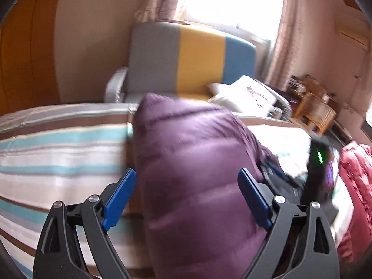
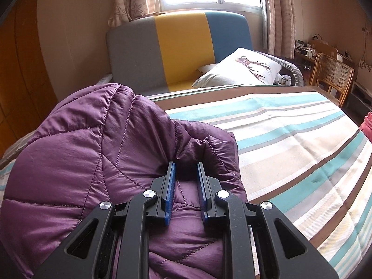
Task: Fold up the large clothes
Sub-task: 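Grasp the folded jacket bundle with the right tool while the left tool presses it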
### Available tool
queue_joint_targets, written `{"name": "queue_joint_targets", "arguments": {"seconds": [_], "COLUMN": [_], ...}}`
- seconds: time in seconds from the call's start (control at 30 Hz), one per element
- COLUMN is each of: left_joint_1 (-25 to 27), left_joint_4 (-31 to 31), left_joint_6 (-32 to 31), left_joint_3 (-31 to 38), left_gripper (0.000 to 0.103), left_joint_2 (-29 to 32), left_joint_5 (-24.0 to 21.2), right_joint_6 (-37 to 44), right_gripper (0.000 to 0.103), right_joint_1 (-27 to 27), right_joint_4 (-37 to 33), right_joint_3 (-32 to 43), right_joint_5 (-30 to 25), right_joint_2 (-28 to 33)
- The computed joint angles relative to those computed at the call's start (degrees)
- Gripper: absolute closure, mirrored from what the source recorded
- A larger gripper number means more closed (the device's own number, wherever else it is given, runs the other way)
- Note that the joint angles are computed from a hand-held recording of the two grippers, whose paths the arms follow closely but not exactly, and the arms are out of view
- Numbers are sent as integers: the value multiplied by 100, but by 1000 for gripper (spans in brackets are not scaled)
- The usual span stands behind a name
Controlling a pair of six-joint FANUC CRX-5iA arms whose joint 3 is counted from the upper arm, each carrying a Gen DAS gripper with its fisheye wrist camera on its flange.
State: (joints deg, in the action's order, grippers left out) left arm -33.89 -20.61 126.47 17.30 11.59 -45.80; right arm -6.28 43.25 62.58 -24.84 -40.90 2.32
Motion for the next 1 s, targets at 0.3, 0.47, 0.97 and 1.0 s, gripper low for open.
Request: {"name": "queue_joint_targets", "arguments": {"seconds": [0.3,0.47,0.97,1.0], "left_joint_1": [69,367,331,322], "left_joint_4": [-127,357,47,22], "left_joint_6": [-346,-358,-202,-176], "left_joint_3": [2604,2505,1820,1731], "left_gripper": [20,15,13,13], "left_joint_2": [1748,2039,1745,1662], "left_joint_5": [-1860,-1861,-1327,-1305], "right_joint_6": [-28,40,549,888], "right_gripper": [85,85,85,85], "right_joint_1": [-13,-100,-183,-150], "right_joint_4": [6,-52,-429,-675], "right_joint_3": [-35,-3,126,231], "right_joint_5": [64,188,397,333], "right_joint_2": [-31,-2,22,18]}}
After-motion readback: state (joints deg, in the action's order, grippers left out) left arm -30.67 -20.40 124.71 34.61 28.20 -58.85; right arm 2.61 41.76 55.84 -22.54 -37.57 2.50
